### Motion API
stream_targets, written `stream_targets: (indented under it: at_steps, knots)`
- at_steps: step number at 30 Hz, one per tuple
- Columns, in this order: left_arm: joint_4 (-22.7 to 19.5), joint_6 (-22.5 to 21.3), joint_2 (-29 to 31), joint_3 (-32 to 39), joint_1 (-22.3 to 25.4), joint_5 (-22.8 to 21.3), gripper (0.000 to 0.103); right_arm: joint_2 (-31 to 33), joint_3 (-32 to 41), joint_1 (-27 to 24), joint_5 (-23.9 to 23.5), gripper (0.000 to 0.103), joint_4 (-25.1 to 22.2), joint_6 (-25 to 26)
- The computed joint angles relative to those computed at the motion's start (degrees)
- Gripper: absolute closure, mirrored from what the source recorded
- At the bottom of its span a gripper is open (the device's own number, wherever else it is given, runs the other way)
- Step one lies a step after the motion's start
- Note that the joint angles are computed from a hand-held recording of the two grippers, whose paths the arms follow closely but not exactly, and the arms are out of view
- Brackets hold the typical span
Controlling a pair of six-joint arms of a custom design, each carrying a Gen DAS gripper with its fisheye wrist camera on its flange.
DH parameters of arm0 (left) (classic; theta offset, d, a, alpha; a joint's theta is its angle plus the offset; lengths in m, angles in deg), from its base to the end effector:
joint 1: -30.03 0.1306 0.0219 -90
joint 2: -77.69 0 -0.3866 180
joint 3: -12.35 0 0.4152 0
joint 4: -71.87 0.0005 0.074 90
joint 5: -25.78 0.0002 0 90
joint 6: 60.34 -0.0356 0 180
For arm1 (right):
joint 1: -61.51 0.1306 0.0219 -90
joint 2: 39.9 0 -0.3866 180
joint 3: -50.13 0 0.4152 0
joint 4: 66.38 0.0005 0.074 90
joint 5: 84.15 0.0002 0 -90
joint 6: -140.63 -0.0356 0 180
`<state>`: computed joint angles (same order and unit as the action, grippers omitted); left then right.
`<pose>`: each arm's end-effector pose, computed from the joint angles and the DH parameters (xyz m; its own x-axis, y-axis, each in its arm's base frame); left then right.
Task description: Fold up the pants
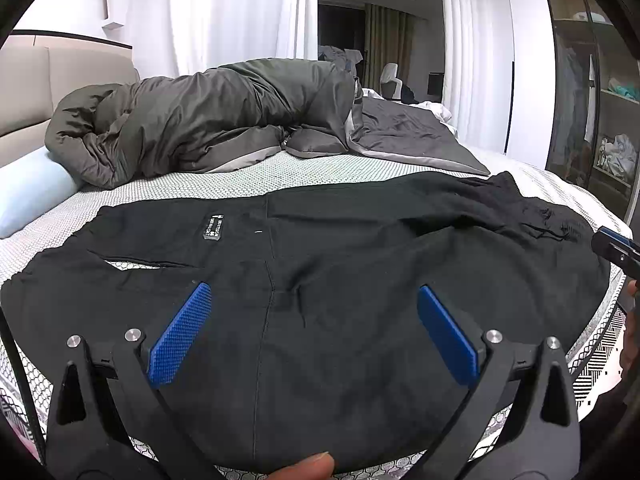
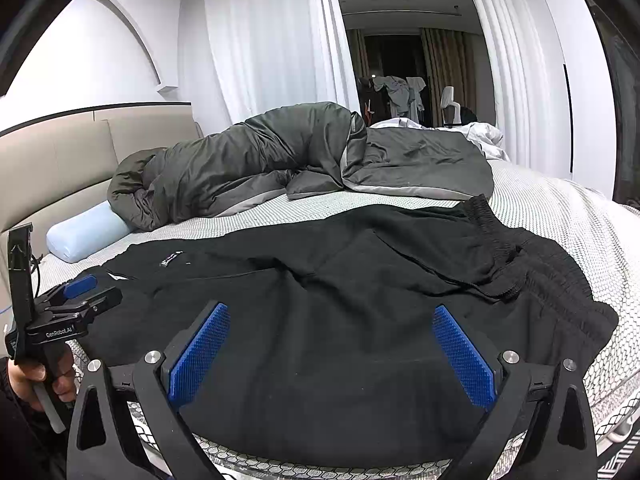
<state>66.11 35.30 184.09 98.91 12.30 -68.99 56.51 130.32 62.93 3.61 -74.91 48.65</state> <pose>0.5915 -0.1865 0.3131 -0.4324 0.0354 -0.9010 0.1905 0.9803 -0.0529 0.5630 0.0148 0.3528 -0.4204 0.0241 -0.9070 -0.0457 0.9978 0.0477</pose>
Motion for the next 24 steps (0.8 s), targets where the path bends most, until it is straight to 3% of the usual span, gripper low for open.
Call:
stream_targets:
  at_steps: [16, 24]
  knots:
    - [-1.7, 0.2, 0.0, -0.5, 0.3, -0.7, 0.001, 0.9, 0.8, -0.3, 0.2, 0.0, -0.3, -0.6]
    - [-6.5, 1.6, -2.7, 0.4, 0.3, -2.8, 0.001, 1.7, 2.1, -0.9, -0.3, 0.0, -1.4, -1.3]
